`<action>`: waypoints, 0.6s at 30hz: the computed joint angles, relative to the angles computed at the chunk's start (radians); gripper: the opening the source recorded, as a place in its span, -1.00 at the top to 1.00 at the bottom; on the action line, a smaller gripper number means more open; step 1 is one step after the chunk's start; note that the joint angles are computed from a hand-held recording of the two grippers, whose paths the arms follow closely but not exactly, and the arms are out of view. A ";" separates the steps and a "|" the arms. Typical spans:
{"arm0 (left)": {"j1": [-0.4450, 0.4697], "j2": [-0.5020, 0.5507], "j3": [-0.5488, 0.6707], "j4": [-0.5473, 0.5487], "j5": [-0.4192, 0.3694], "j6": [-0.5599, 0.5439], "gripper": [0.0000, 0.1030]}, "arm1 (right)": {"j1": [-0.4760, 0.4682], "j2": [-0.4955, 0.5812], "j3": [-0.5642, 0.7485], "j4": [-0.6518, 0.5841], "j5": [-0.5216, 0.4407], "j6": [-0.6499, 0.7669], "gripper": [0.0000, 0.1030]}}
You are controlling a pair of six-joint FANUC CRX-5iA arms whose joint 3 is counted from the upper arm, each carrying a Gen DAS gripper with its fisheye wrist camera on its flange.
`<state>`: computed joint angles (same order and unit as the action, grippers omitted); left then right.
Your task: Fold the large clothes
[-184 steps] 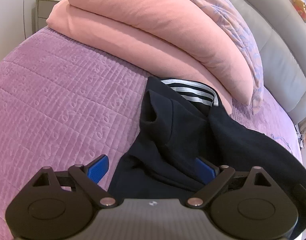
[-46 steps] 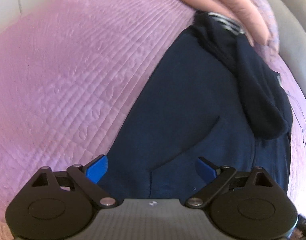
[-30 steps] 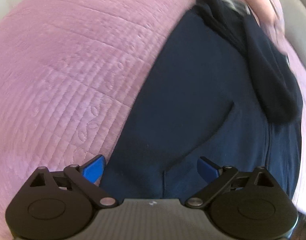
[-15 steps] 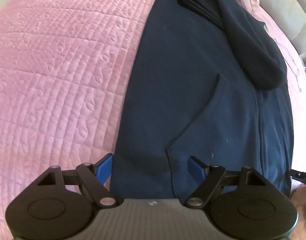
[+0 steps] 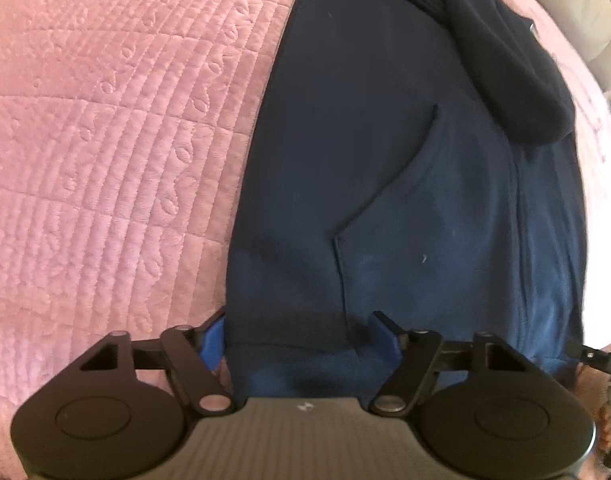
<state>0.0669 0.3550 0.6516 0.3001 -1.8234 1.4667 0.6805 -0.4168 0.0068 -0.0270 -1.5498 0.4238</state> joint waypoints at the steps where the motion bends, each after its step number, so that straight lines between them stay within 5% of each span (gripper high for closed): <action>1: -0.008 -0.002 0.001 -0.006 0.004 0.010 -0.38 | 0.014 -0.013 -0.016 0.010 0.016 -0.037 -1.00; 4: 0.009 -0.025 -0.037 0.019 0.029 0.044 -0.27 | 0.004 -0.070 -0.060 0.000 0.065 -0.109 -1.00; 6: 0.053 -0.062 -0.118 0.106 0.080 0.058 0.04 | -0.028 -0.117 -0.092 -0.036 0.121 -0.139 -0.94; 9: 0.133 -0.128 -0.297 0.312 0.181 0.071 -0.03 | -0.122 -0.223 -0.165 -0.117 0.336 -0.164 -0.66; 13: 0.114 -0.063 -0.203 0.223 0.061 0.162 -0.18 | -0.080 -0.145 -0.092 -0.065 0.144 -0.109 -0.64; 15: 0.094 -0.046 -0.168 0.206 0.035 0.130 -0.41 | -0.093 -0.128 -0.075 -0.105 0.130 -0.041 -0.64; 18: 0.062 -0.040 -0.131 0.161 0.010 0.094 -0.34 | -0.172 -0.109 -0.048 -0.235 0.124 0.065 -0.62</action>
<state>0.1292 0.3151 0.5209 0.4615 -1.8130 1.5605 0.5087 -0.5255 -0.0408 -0.2618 -1.4258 0.4892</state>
